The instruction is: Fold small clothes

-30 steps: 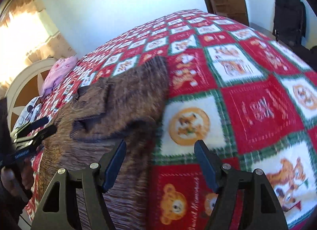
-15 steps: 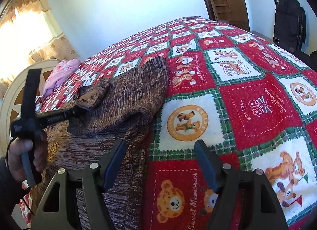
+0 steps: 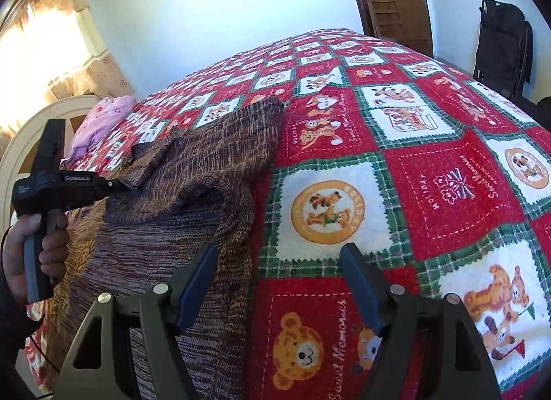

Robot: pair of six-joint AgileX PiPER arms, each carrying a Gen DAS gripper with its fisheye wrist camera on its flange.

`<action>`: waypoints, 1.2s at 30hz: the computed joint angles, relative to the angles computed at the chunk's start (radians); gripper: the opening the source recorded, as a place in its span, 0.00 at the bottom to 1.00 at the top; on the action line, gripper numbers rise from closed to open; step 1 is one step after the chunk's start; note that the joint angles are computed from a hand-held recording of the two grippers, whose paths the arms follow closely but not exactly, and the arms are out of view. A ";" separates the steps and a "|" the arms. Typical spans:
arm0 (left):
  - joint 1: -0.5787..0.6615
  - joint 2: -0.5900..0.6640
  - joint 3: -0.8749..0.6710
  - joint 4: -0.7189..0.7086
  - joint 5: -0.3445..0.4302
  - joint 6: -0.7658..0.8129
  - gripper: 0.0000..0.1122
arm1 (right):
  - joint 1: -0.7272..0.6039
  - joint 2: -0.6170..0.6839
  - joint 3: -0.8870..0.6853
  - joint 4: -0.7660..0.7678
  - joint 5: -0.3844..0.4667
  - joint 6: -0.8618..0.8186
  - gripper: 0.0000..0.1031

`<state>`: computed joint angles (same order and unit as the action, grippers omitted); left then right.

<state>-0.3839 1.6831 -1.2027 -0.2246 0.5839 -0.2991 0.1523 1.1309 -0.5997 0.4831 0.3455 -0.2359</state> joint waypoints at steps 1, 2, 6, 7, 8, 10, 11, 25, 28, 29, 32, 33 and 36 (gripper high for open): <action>0.016 0.002 0.009 -0.046 -0.007 0.024 0.08 | 0.002 0.001 0.000 -0.009 -0.002 0.007 0.73; 0.030 -0.001 0.024 -0.083 -0.026 0.033 0.08 | 0.004 0.002 -0.001 -0.018 -0.002 0.015 0.73; 0.001 -0.015 0.019 0.091 -0.028 -0.125 0.09 | 0.009 0.002 -0.001 -0.031 -0.004 0.029 0.73; -0.003 -0.018 0.017 0.140 -0.022 -0.174 0.14 | 0.010 0.001 -0.001 -0.036 -0.004 0.035 0.73; -0.004 -0.023 0.018 0.180 -0.020 -0.219 0.22 | 0.014 0.000 0.000 -0.045 -0.005 0.045 0.73; -0.014 -0.044 0.031 0.269 -0.007 -0.312 0.37 | 0.015 0.000 0.000 -0.045 -0.005 0.046 0.73; -0.033 -0.069 0.053 0.338 -0.015 -0.375 0.43 | 0.011 -0.003 0.000 -0.031 -0.003 0.033 0.73; -0.264 -0.017 0.059 0.900 0.149 -0.676 0.56 | 0.195 0.219 -0.351 -0.138 0.126 0.073 0.73; -0.253 -0.025 0.097 0.979 0.147 -0.725 0.69 | 0.239 0.315 -0.362 -0.264 0.171 0.190 0.74; -0.252 -0.033 0.108 0.975 0.140 -0.725 0.70 | 0.265 0.296 -0.337 -0.330 0.141 0.236 0.74; -0.227 -0.062 0.159 0.974 0.079 -0.728 0.73 | 0.315 0.273 -0.324 -0.447 0.169 0.334 0.74; -0.223 -0.064 0.169 0.990 0.072 -0.744 0.74 | 0.316 0.276 -0.340 -0.433 0.196 0.324 0.74; -0.208 -0.074 0.181 0.963 0.043 -0.742 0.74 | 0.292 0.270 -0.399 -0.320 0.227 0.243 0.74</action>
<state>-0.5915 1.6090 -1.0214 0.7385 0.6266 -1.0410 0.4446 1.4011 -0.9988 0.1629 0.5725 0.0067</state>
